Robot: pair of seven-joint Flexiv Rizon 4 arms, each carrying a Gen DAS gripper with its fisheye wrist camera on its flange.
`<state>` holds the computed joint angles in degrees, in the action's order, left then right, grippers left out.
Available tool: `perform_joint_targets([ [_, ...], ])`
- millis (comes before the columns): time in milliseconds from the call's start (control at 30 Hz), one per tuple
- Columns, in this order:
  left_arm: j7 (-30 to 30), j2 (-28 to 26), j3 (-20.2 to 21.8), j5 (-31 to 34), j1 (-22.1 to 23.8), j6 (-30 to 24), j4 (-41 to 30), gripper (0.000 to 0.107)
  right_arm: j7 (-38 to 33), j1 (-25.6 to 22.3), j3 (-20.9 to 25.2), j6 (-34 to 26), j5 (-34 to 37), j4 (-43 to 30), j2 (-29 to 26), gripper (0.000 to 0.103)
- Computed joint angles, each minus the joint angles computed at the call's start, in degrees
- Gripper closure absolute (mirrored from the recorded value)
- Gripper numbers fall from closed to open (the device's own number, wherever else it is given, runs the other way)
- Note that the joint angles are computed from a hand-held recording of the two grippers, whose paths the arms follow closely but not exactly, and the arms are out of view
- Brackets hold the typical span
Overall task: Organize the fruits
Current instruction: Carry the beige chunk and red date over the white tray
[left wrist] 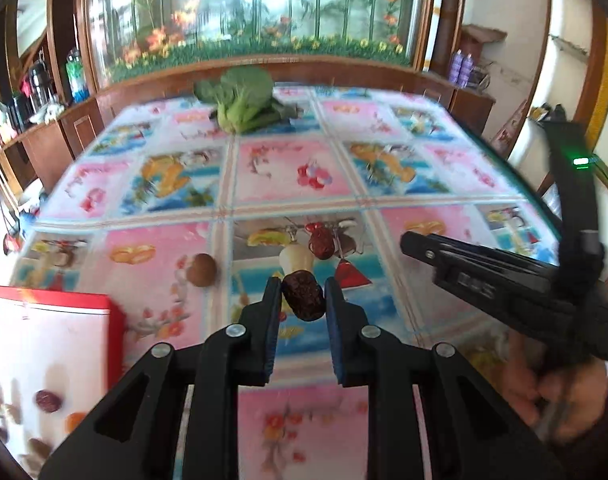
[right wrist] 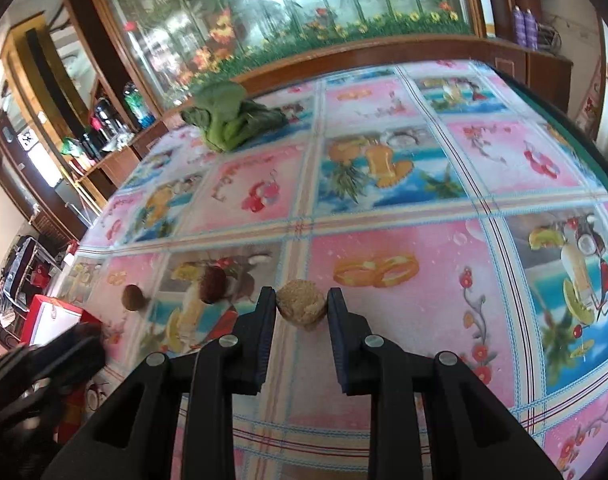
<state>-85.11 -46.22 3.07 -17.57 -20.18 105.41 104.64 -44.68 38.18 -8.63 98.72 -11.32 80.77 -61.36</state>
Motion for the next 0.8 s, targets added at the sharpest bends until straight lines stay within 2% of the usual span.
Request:
perform_joint_targets([
  [100,-1.30,4.35,-4.64,3.66,5.02,6.37,7.24,0.083,-0.35,2.65,-3.17,3.10,1.31,1.10,-0.13,0.078],
  [167,-2.46,7.05,-5.14,4.88,6.65,10.22,12.06,0.083,-0.94,4.15,-4.52,4.15,2.29,1.56,-0.18,0.078],
  [300,-4.98,11.02,-4.38,5.90,8.91,17.82,20.79,0.083,-2.44,4.10,-2.31,4.03,2.42,1.61,0.19,0.078],
  [400,-5.06,13.05,-1.80,4.24,9.11,22.50,26.73,0.083,-4.56,2.84,2.41,4.43,0.45,1.54,0.70,0.078],
  [467,-4.78,14.17,-0.76,3.22,10.49,23.52,29.65,0.083,-5.77,3.92,3.29,4.31,-0.38,1.35,1.00,0.078],
  [533,-5.07,14.88,-0.16,2.83,12.79,24.17,31.72,0.083,-7.15,2.85,7.50,3.17,-2.66,-0.68,0.56,0.078],
  [600,-5.03,15.27,0.79,1.99,14.69,24.71,33.30,0.083,-8.65,1.33,12.72,0.44,-5.78,-4.37,-0.74,0.078],
  [800,-8.07,15.38,0.20,6.18,24.22,24.25,35.01,0.083,-16.56,2.63,21.80,-12.19,-12.32,-18.87,-6.54,0.078],
])
